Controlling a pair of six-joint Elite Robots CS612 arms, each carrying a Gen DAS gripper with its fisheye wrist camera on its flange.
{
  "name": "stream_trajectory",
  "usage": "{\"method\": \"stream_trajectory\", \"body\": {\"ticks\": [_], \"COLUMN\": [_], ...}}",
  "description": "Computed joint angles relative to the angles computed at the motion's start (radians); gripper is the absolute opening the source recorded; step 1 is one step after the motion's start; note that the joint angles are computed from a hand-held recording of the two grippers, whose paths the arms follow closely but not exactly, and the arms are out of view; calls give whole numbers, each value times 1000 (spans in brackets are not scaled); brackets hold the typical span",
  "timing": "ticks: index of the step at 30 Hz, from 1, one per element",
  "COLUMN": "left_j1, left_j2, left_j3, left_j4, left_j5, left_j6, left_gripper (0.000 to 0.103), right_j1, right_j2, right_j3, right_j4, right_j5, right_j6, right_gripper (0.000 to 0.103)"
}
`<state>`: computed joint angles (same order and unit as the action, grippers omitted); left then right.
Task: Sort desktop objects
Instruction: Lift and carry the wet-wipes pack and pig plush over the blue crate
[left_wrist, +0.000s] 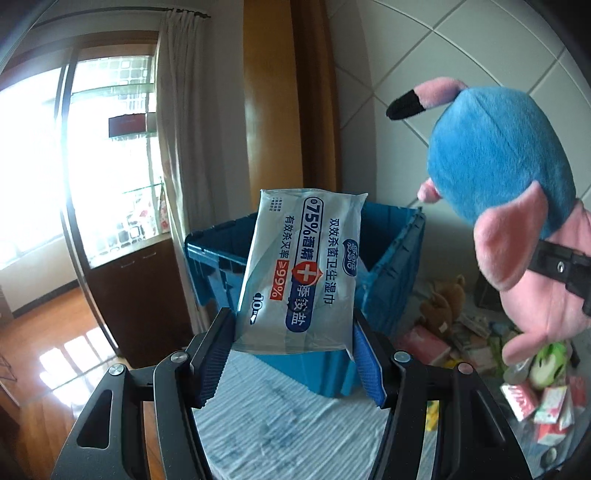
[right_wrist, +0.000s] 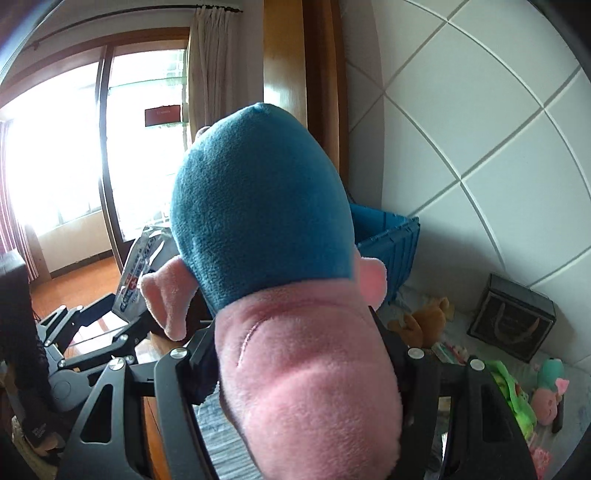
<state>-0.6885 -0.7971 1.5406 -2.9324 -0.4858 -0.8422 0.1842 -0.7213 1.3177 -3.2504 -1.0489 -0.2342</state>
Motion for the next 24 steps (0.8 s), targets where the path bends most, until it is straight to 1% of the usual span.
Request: {"method": "stream_trajectory", "body": {"ticks": [3,6,8,11,14,16,19,21,24], "left_j1": [33,71,96,147,195,226,268,286,314], "left_j2": [7,20,33,54,77,90,112,128,151], "left_j3": [-17,-37,-52,-83,-126,-157,-207,-239,-281], "left_j4": [-35,-104,-148,-232,-287,-298,-295,-283,-257], "left_j5": [-2,-21,-35,-91,-152,-198,-275,-314,-372], "left_j6": [36,110,164,262,362,416,475,501,518], "left_gripper": [61,61,61,61,61,61,61,61,61], "right_j1": [20,48,62,90,120,139,161,171,182], "right_j2": [34,79,111,162,221,265,336,373,446], "right_j3": [-89,-180,-240,-343,-467,-555,-693,-764,-902], "right_j4": [34,49,69,101,153,199,291,346,448], "right_j5": [21,-9,-14,-51,-106,-149,-212,-243,-296], "right_j6": [36,87,129,185,232,256,293,312,327], "right_gripper": [67,67,67,67,67,67,67,67,67]}}
